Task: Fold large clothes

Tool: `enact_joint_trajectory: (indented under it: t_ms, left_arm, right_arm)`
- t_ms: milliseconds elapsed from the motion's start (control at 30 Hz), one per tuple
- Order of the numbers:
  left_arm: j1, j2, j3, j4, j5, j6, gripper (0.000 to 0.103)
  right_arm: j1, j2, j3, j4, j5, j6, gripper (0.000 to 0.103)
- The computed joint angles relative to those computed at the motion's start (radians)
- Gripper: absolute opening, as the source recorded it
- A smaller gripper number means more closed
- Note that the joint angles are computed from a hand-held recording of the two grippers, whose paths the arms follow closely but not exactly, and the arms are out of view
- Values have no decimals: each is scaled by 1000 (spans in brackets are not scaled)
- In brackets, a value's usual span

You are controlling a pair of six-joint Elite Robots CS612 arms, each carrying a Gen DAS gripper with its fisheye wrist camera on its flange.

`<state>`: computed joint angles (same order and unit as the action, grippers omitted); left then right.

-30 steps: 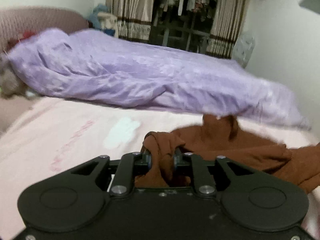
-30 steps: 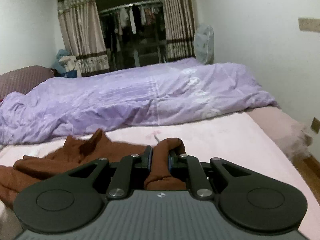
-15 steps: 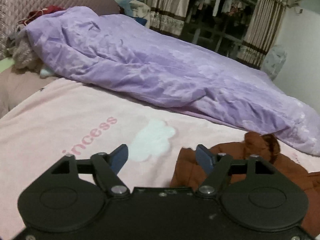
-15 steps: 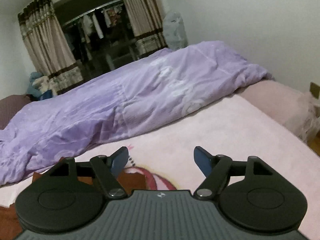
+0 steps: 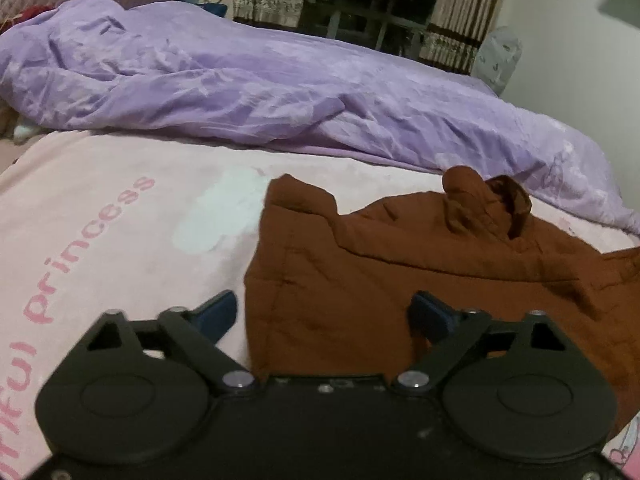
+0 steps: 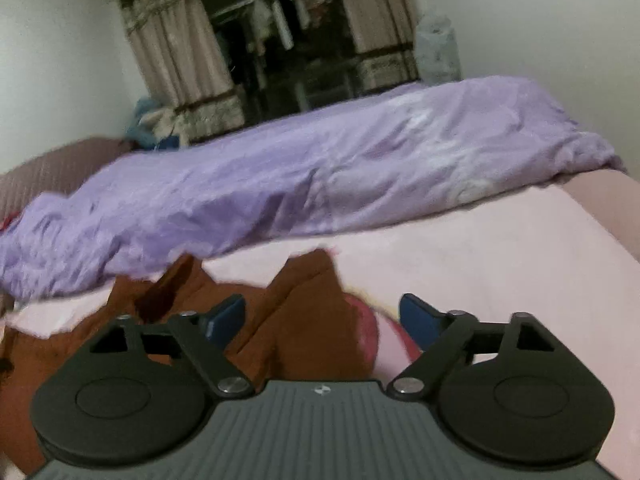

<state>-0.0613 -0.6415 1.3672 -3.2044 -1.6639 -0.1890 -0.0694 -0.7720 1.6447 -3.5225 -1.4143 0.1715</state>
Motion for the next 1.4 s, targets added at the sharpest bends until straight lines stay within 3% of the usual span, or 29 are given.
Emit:
enact_joint_trajectory:
  t_ms: [33,67,100,133,167,200,267,333,400,500,600,667,733,767,800,833,867,900,1000,1067,1100,1233,1300,1400]
  left_arm:
    - [1,5,-7,0,-7,-4,60]
    - [0,8,-13,7,2,-16,32]
    - [-1,10,-23,26,8,-35,20]
    - [3,14,-30,18,-6,-67,18]
    - [5,16,-30,-22,-9,-89,15]
    - [2,14,-23,-83,3,-82,15]
    - [-3,15,-12,-213,18,-48,15]
    - [-18,16,-19,-276,71,16,15]
    - [-26,37,-60,-273,104,48,15]
    - [-26,95,-160,-145,135,6,16]
    - [-30,156,-241,7,164,-20,21]
    - [-36,180,-256,14,192,-28,22]
    - [-45,174,-248,-6,230,5,26]
    - [-48,174,-248,2,247,12,35]
    - [-51,174,-250,17,264,14,45]
    - [-53,172,-252,29,283,1,56]
    - [-57,171,-259,59,328,-27,83]
    - [-56,169,-266,94,353,-59,98]
    - [-32,135,-253,151,292,-68,101]
    - [-33,101,-203,75,353,-75,103]
    - [-32,77,-165,31,373,-84,103]
    - [-15,-8,-68,22,324,-33,103]
    - [-17,-42,-5,-50,335,-48,103]
    - [-11,-83,56,-24,215,-84,103]
  right_arm:
    - [4,1,-14,57,-17,-33,103]
    - [13,8,-33,104,-57,-57,96]
    - [13,15,-41,109,-55,-55,51]
    - [6,23,-45,86,-12,-11,22]
    - [3,26,-44,50,4,46,6]
    - [7,30,-38,-10,-21,77,6]
    - [24,31,-34,-123,-82,40,6]
    - [45,34,-49,-173,-173,-32,6]
    - [46,44,-82,-142,-191,-9,6]
    - [37,84,-151,-39,-188,75,6]
    - [37,136,-208,88,-197,92,7]
    - [44,162,-227,120,-213,85,8]
    - [53,154,-230,139,-252,52,12]
    - [58,153,-233,157,-273,31,23]
    - [61,155,-233,159,-294,29,48]
    - [69,153,-235,172,-353,54,61]
    - [70,153,-242,199,-385,81,91]
    - [64,148,-245,235,-374,116,102]
    - [18,106,-205,278,-201,205,101]
    - [-7,56,-149,286,-127,237,100]
    - [-19,31,-103,230,-97,250,100]
    - [-26,-35,22,114,-120,205,103]
    - [-25,-59,68,97,-123,177,103]
    - [-30,-73,126,38,-68,148,103]
